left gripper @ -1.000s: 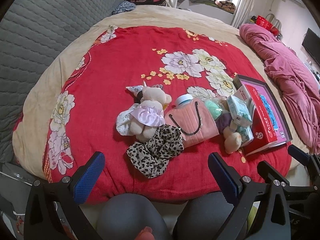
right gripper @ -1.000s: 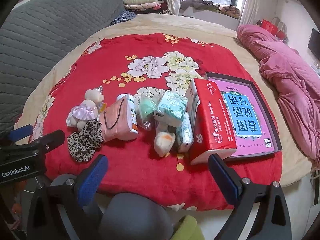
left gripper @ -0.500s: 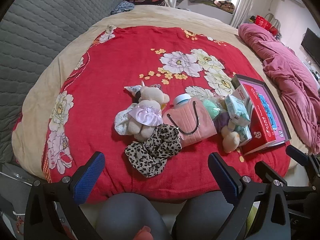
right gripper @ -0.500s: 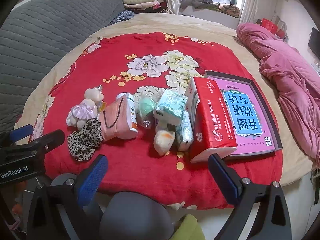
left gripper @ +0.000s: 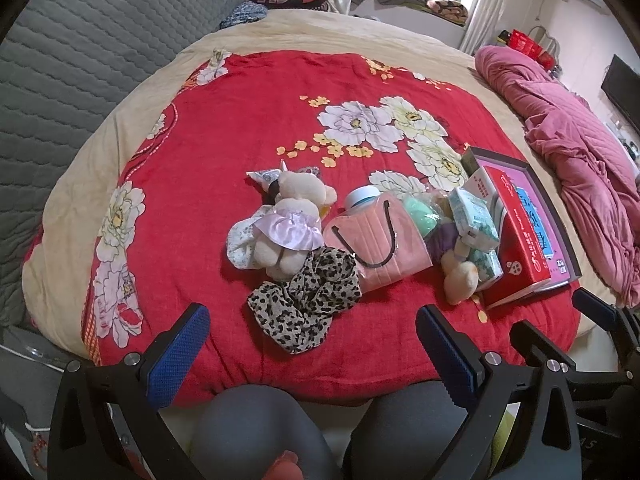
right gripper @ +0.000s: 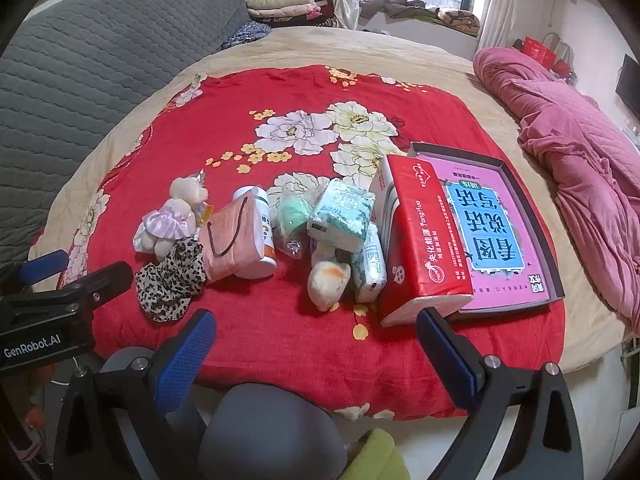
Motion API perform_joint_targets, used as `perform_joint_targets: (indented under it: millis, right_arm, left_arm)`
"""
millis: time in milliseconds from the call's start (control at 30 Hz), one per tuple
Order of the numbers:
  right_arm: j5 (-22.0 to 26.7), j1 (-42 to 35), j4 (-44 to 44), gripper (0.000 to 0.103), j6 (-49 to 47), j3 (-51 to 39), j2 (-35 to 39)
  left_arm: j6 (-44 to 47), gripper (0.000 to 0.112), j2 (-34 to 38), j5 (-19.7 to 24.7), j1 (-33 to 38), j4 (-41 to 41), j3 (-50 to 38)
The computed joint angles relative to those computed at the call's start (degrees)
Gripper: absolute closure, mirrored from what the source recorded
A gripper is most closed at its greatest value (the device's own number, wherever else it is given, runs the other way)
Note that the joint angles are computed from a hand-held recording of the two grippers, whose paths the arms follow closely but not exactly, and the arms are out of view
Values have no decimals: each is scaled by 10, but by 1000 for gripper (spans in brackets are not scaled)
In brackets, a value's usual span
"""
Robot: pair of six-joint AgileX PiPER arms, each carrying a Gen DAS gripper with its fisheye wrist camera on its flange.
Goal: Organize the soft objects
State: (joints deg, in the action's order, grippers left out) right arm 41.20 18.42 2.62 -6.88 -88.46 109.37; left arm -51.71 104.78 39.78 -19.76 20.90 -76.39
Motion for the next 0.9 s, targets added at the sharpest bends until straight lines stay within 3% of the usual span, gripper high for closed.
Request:
perform_joint_targets:
  millis: [267,900]
  right_arm:
    - [4,-2,3,2,-1,-1,-1]
    - [20,-1,13,2,-19,-59,59]
  left_arm:
    - [6,10,-4,-6,8,-9,7]
    - [61,10,28,-78,90,-59,67]
